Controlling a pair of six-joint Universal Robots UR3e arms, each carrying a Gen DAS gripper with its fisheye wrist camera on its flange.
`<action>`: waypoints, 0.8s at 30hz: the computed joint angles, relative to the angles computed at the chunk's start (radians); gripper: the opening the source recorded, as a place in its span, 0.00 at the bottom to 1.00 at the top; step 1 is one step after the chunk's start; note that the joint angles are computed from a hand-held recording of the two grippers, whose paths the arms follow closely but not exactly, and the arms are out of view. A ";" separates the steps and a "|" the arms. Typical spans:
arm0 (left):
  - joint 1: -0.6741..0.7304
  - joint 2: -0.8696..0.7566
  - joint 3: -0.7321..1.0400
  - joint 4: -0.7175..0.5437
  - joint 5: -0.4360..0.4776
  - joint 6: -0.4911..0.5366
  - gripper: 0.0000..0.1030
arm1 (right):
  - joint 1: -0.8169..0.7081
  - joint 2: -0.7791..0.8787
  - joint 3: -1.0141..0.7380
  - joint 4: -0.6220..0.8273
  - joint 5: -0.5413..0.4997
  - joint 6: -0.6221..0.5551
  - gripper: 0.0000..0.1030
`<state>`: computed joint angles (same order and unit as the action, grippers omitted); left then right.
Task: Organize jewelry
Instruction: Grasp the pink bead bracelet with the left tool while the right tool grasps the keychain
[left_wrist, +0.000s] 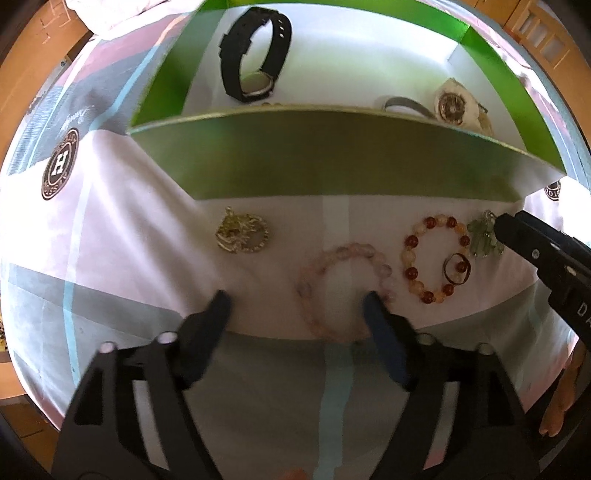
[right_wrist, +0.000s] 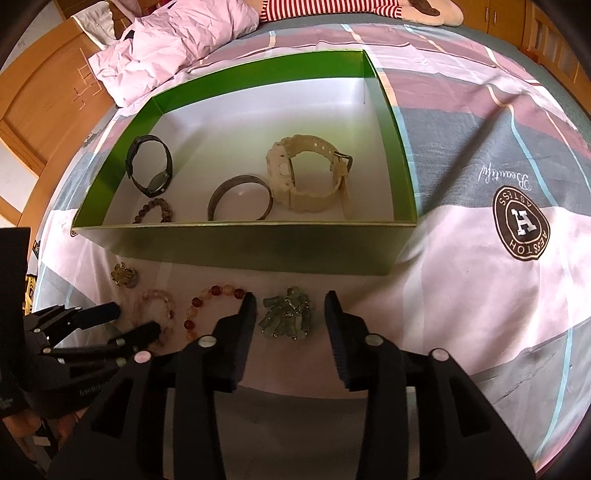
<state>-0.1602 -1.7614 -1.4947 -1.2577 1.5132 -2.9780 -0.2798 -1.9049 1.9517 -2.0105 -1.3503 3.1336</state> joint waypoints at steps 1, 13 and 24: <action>-0.004 -0.003 -0.002 0.007 0.005 -0.003 0.78 | 0.002 0.006 0.002 -0.004 -0.002 0.003 0.39; 0.100 0.022 -0.011 0.016 -0.099 0.013 0.07 | 0.037 0.022 0.011 -0.017 -0.010 -0.026 0.10; 0.259 0.165 0.017 -0.061 -0.304 0.088 0.07 | -0.022 -0.107 -0.057 0.065 0.061 -0.067 0.06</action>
<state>0.0986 -1.5963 -1.4775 -1.3183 1.2097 -2.8904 -0.3023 -2.0121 1.8951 -1.9451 -1.2895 3.0666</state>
